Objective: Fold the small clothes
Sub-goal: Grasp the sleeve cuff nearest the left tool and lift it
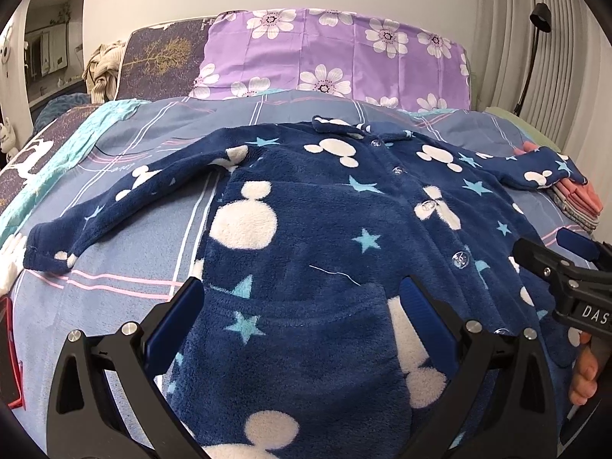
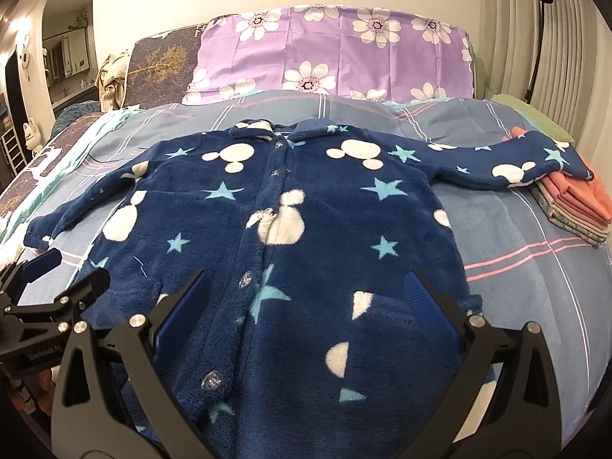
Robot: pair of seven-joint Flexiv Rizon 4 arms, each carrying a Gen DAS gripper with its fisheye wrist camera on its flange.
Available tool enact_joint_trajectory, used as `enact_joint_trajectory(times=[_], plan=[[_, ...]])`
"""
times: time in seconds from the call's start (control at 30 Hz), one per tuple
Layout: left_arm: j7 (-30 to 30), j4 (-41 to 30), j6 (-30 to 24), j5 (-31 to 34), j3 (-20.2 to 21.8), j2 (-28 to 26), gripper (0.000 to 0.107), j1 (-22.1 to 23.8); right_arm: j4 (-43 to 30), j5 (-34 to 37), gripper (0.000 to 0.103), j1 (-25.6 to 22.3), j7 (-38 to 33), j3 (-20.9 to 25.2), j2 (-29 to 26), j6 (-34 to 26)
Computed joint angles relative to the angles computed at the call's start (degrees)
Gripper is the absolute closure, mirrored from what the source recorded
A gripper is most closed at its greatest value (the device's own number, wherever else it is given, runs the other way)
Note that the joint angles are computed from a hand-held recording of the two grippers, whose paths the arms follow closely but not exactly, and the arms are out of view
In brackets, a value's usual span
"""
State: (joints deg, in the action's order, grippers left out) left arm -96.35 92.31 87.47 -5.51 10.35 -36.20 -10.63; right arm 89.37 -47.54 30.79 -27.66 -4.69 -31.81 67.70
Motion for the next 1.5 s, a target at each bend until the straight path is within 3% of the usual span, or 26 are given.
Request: enact_joint_trajectory(times=[0.5, 0.63, 0.73, 0.87, 0.9, 1.07, 1.2, 1.27, 1.33, 1.4, 1.43, 1.5], plan=[[1.5, -0.1, -0.7, 0.2, -2.5, 0.1, 0.005, 1.9, -0.7, 3.4, 0.002, -0.5, -3.4, 1.1, -0.7, 0.2], [4.4, 2.3, 1.5, -2.5, -8.3, 1.2, 0.005, 6.9, -0.8, 3.7, 0.002, -0.3, -3.8, 0.8, -0.7, 0.3], [5.5, 4.4, 2.8, -5.6, -11.0, 2.1, 0.012, 10.4, -0.9, 4.2, 0.002, -0.3, -4.0, 0.9, -0.8, 0.1], [3.3, 6.0, 1.2, -9.0, -7.8, 3.3, 0.038, 11.9, -1.8, 5.8, 0.002, -0.8, -5.6, 1.5, -1.4, -0.3], [2.3, 6.5, 0.7, -9.9, -7.1, 3.6, 0.04, 12.5, -2.0, 5.9, 0.002, -0.7, -5.8, 1.4, -1.6, -0.4], [-8.6, 7.5, -3.3, -14.3, -0.4, 2.9, 0.04, 15.3, -2.7, 5.7, 0.002, -0.5, -6.8, 0.7, -1.9, -0.9], [-17.4, 4.7, -7.2, -16.3, 2.1, -0.5, 0.036, 19.1, -3.3, 6.0, 0.002, -0.6, -7.8, 0.9, -2.1, -1.7], [-19.0, 3.0, -5.9, -16.4, 0.8, -2.3, 0.036, 21.5, -3.3, 5.7, 0.002, -0.5, -7.6, 0.5, -2.1, -1.7], [-20.5, -0.4, -5.2, -15.1, 2.3, -4.8, 0.038, 21.6, -3.3, 5.3, 0.002, -0.3, -7.2, 0.2, -1.9, -2.0], [-20.9, -3.4, -6.5, -13.0, 1.0, -6.0, 0.072, 23.4, -3.4, 5.4, 0.002, -0.4, -7.1, 0.2, -1.9, -2.8], [-16.9, -5.2, -7.6, -15.4, -2.5, -6.6, 0.093, 25.5, -3.4, 5.3, 0.002, -0.5, -7.1, 0.2, -1.9, -2.9], [-16.1, -7.9, -8.6, -14.6, -4.1, -7.1, 0.093, 26.2, -3.3, 5.1, 0.002, -0.7, -6.6, 0.0, -1.8, -3.1]])
